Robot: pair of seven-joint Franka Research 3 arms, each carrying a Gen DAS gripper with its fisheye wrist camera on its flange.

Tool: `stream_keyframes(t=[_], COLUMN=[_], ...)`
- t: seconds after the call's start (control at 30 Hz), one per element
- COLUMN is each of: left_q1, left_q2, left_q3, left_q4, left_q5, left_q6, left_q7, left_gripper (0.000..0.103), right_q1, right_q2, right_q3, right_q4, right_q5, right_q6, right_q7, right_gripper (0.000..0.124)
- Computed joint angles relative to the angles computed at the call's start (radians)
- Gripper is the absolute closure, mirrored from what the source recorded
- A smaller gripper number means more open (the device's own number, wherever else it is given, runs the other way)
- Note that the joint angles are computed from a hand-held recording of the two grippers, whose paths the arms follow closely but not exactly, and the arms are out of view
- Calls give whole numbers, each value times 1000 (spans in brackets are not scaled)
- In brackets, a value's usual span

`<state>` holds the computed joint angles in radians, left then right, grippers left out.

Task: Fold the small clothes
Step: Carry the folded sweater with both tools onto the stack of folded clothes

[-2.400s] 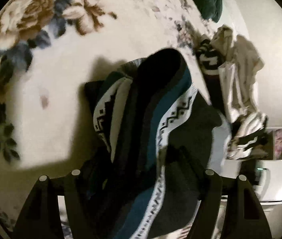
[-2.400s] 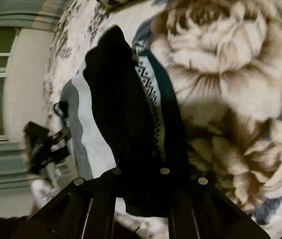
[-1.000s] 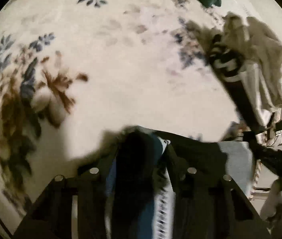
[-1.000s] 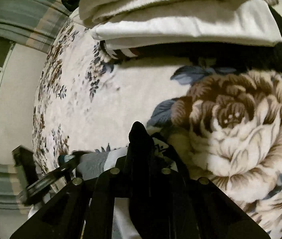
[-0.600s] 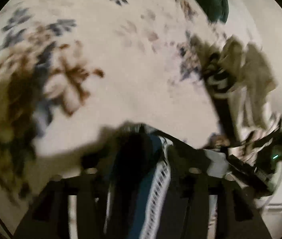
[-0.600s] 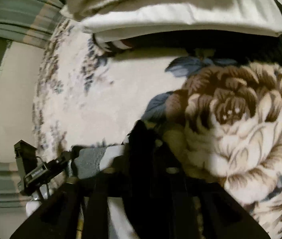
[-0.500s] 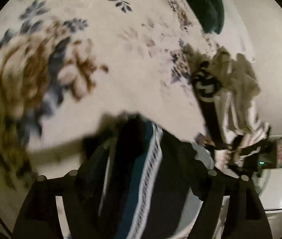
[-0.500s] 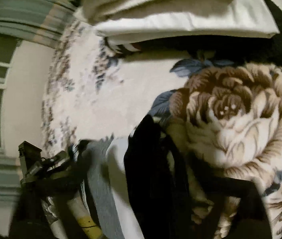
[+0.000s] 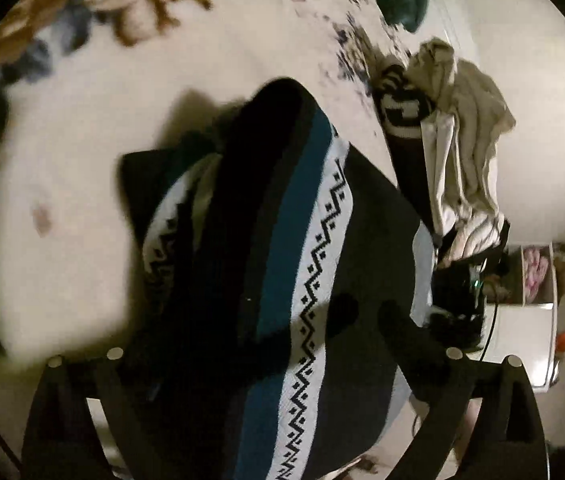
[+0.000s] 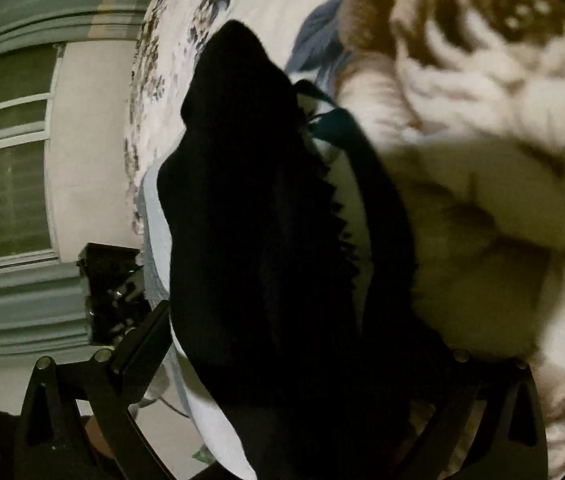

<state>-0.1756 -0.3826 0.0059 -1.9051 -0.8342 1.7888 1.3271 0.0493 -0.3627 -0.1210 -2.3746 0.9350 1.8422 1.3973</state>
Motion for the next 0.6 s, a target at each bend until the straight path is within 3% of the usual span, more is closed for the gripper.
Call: stream_keyframes(t=[0.1,0.23,0.33,0.43,0.5,0.6], left_q1=[-4,-9,-23,-40,-56,-95], left_q2=[9,-7,-36,-61,-77,-126], left_q3=[-8,-23,-14,2,20,62], left_q4=[11,-6,-42,-87,-124,-241], left_q5=[4,13,-23,-87,-170,-462], left_q6=[5,49,98,148,184,302], left_q7=[2,10,30,36,43,88], left_gripper=[3,3,3,3,3,3], right_q1=[18,41,55,57,61,64], right_q2=[12,27,30,11,-3,-10], right_q3=[-13,29,43,38,38,34], right_q4=[-4,15,10,-5,-14,-24], right_q5=[77,41,48,45,40,48], right_q6=[-32,-28,5,11,14,16], right_q7=[-44,-53,-42,-33,-30,-13], right_gripper=[21,22,40,43,43,43])
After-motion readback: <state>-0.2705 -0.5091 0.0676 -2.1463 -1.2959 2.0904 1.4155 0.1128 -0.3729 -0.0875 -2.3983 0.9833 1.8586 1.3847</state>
